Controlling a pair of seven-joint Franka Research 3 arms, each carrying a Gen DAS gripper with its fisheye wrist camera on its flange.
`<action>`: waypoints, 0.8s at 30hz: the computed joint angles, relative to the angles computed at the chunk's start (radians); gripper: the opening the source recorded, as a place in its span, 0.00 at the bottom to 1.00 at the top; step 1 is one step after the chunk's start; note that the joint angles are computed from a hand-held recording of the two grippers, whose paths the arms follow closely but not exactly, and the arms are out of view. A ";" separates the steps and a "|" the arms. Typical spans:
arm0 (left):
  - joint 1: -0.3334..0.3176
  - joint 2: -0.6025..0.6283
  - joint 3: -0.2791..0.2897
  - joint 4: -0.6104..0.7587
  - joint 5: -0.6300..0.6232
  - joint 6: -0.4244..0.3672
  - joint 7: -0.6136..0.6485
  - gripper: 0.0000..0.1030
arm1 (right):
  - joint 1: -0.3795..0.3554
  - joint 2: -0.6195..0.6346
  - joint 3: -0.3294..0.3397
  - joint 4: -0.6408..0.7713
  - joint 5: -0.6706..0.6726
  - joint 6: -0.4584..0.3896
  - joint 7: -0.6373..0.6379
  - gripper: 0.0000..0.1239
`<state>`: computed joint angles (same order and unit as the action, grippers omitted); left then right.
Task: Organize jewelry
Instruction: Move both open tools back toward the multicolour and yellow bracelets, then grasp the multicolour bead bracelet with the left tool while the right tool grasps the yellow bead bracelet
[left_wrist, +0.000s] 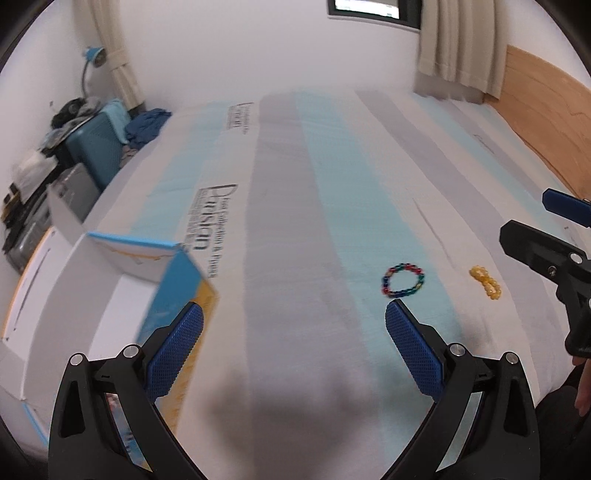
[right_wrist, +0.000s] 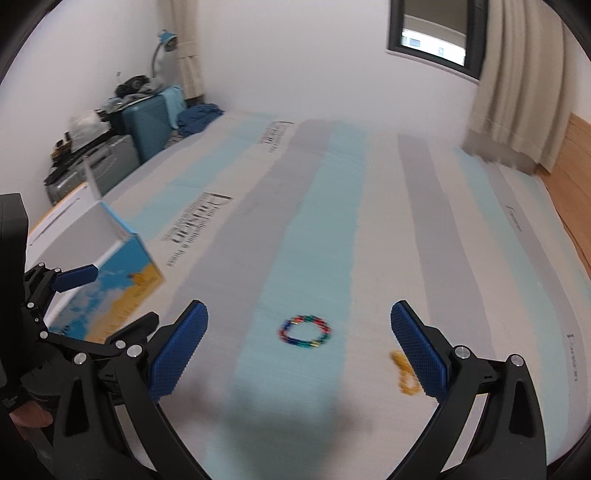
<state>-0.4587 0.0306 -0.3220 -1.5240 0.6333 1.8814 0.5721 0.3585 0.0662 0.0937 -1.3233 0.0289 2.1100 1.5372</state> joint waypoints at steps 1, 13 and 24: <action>-0.003 0.021 -0.002 0.016 0.003 0.002 0.003 0.94 | -0.009 -0.005 -0.008 -0.014 0.004 0.003 -0.004 0.77; -0.076 0.273 0.058 0.203 -0.006 0.068 0.042 0.94 | -0.102 -0.013 -0.056 -0.154 0.020 0.031 -0.048 0.77; -0.107 0.465 0.115 0.339 -0.072 0.162 0.122 0.94 | -0.151 0.027 -0.073 -0.260 0.054 0.047 -0.102 0.77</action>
<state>-0.5660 0.4957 -0.2068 -1.1851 0.5613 2.0436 0.6944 0.2077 0.0936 0.0205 -1.5833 0.0824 2.1566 1.4350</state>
